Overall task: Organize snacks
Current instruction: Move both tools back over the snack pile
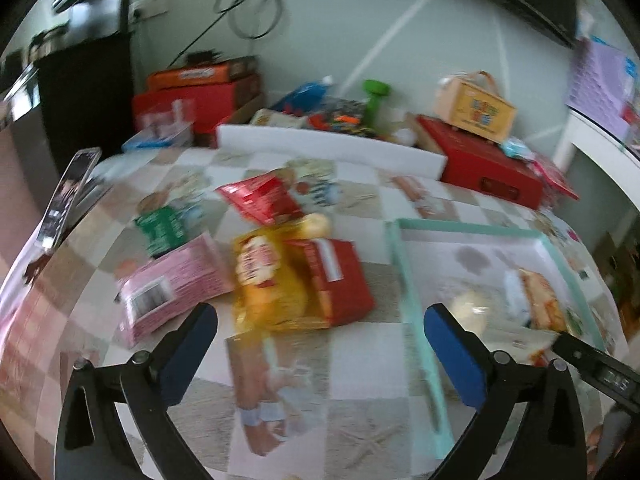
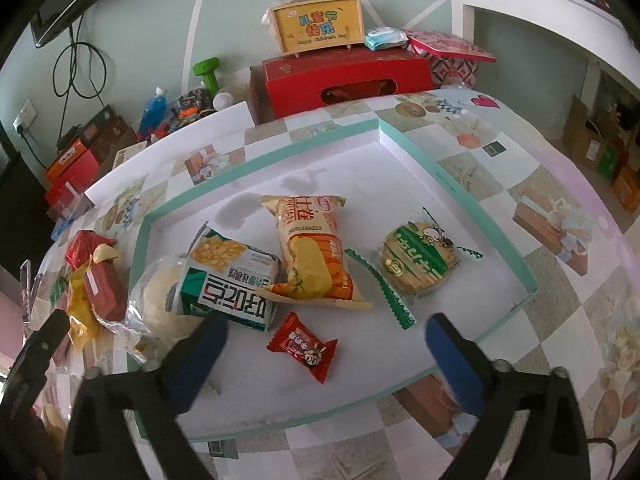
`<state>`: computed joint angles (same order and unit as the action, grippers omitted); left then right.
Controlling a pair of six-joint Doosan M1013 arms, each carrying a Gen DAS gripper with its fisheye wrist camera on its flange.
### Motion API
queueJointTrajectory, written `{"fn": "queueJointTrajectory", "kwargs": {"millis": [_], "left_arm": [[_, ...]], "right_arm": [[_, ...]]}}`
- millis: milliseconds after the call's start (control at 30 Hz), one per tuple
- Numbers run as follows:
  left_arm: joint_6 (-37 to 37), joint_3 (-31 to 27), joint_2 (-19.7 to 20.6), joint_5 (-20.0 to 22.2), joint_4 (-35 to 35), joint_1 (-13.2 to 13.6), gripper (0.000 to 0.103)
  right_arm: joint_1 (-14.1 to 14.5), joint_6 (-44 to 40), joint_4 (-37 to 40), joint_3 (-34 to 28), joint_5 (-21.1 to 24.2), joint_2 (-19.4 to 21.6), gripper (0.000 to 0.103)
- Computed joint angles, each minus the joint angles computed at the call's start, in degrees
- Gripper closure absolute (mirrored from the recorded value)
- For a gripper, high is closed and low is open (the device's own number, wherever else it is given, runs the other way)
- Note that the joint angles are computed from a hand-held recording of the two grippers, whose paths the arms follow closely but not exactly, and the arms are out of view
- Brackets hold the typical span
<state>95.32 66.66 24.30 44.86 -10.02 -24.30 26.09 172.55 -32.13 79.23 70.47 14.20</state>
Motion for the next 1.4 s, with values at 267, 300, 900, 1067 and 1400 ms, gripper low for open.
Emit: {"fn": "queueJointTrajectory", "kwargs": {"millis": [267, 300, 900, 1067, 1400], "left_arm": [[-6.6, 0.0, 0.5, 0.2, 3.3, 0.8, 0.0], [-6.9, -0.1, 0.7, 0.4, 3.3, 0.9, 0.0], [-11.0, -2.2, 1.7, -0.7, 12.3, -0.5, 0.0], [-14.3, -3.7, 2.4, 0.2, 16.3, -0.6, 0.0], [-13.7, -10.3, 5.8, 5.3, 11.3, 1.2, 0.0]], "right_arm": [[0.4, -1.8, -0.9, -0.7, 0.3, 0.7, 0.0], [0.5, -2.0, -1.2, -0.8, 0.4, 0.8, 0.0], [2.4, -1.8, -10.1, -1.4, 1.1, 1.6, 0.0], [2.5, -2.8, -10.0, -2.0, 1.3, 2.2, 0.0], [2.2, -2.6, -10.8, -4.7, 2.6, 3.7, 0.0]]}}
